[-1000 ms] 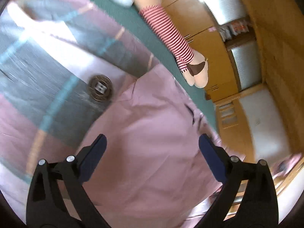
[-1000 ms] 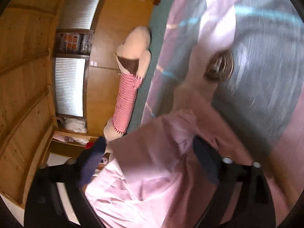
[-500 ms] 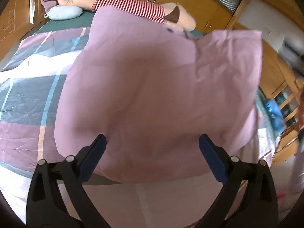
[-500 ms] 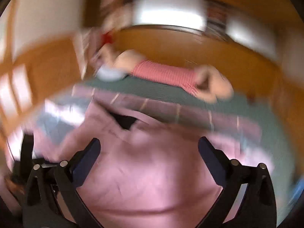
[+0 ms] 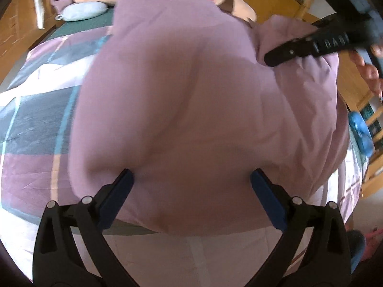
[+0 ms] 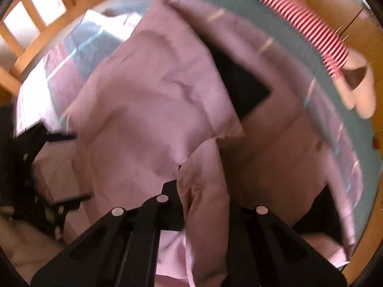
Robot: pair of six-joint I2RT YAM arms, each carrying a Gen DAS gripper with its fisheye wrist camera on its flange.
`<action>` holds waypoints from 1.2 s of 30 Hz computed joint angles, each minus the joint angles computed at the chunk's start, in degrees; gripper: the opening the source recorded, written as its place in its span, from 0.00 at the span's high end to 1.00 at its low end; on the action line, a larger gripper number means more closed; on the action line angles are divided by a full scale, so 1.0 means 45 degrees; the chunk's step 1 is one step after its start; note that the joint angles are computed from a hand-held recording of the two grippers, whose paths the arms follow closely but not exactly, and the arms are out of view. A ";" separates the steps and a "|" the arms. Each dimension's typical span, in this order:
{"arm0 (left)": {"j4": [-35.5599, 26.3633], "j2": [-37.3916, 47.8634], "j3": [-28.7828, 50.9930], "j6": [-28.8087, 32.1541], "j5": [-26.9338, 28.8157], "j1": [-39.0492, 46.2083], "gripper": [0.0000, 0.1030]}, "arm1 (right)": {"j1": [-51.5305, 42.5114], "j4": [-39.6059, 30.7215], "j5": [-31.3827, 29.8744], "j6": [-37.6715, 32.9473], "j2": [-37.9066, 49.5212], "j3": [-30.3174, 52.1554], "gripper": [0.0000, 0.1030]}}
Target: Fold large clothes
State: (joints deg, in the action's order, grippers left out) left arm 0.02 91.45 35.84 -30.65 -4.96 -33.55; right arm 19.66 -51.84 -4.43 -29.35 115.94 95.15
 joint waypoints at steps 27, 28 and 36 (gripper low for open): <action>0.1265 0.0323 0.0511 0.0701 -0.3101 0.0459 0.02 | -0.1463 1.0258 -0.1981 0.2383 -0.4218 -0.9860 0.24; 0.0912 0.0789 0.0818 0.0615 -0.2954 0.0567 0.02 | -0.2095 1.0801 -0.1945 0.2091 -0.3507 -0.9581 0.29; 0.1016 0.1723 0.0915 0.1083 -0.1676 0.1921 0.02 | -0.7866 0.9729 -0.1271 0.5914 0.0406 -0.3951 0.27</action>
State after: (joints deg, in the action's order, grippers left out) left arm 4.59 99.20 39.96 -25.78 -12.50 -24.90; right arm -15.74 -8.06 -10.15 -2.74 117.76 77.37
